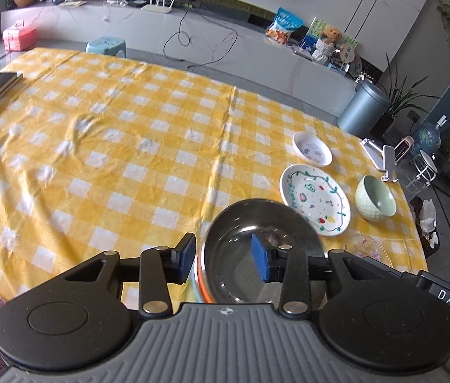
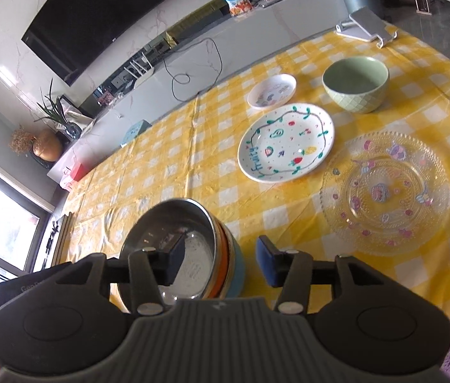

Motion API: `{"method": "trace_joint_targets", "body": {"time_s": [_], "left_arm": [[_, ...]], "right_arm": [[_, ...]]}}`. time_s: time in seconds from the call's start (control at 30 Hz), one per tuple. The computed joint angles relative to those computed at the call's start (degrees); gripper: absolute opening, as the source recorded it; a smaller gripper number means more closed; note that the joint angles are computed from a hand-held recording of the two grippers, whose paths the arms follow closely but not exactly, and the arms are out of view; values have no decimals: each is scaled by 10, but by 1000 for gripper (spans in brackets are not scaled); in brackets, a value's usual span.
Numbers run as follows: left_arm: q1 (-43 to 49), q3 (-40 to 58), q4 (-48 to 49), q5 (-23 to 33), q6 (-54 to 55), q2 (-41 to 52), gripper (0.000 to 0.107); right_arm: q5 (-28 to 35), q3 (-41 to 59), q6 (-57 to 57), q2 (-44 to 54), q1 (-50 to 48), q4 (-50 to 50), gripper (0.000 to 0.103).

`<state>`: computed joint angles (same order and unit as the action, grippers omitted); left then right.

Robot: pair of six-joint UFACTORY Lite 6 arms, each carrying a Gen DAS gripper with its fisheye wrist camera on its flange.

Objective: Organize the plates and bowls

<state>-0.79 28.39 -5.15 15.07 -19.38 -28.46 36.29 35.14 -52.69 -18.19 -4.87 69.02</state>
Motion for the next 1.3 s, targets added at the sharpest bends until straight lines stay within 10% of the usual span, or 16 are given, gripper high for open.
{"method": "trace_joint_targets", "body": {"time_s": [0.5,0.67,1.3], "left_arm": [[-227,290,281,-75,-328,351,44],[-249,436,214,-74,-272,503,47],[-252,1034,206,140,-253,954,45]], "right_arm": [[-80,129,-184,230,-186,98,47],[-83,234,-204,337,-187,122,46],[-92,624,55,651,-122,-64,29]]}}
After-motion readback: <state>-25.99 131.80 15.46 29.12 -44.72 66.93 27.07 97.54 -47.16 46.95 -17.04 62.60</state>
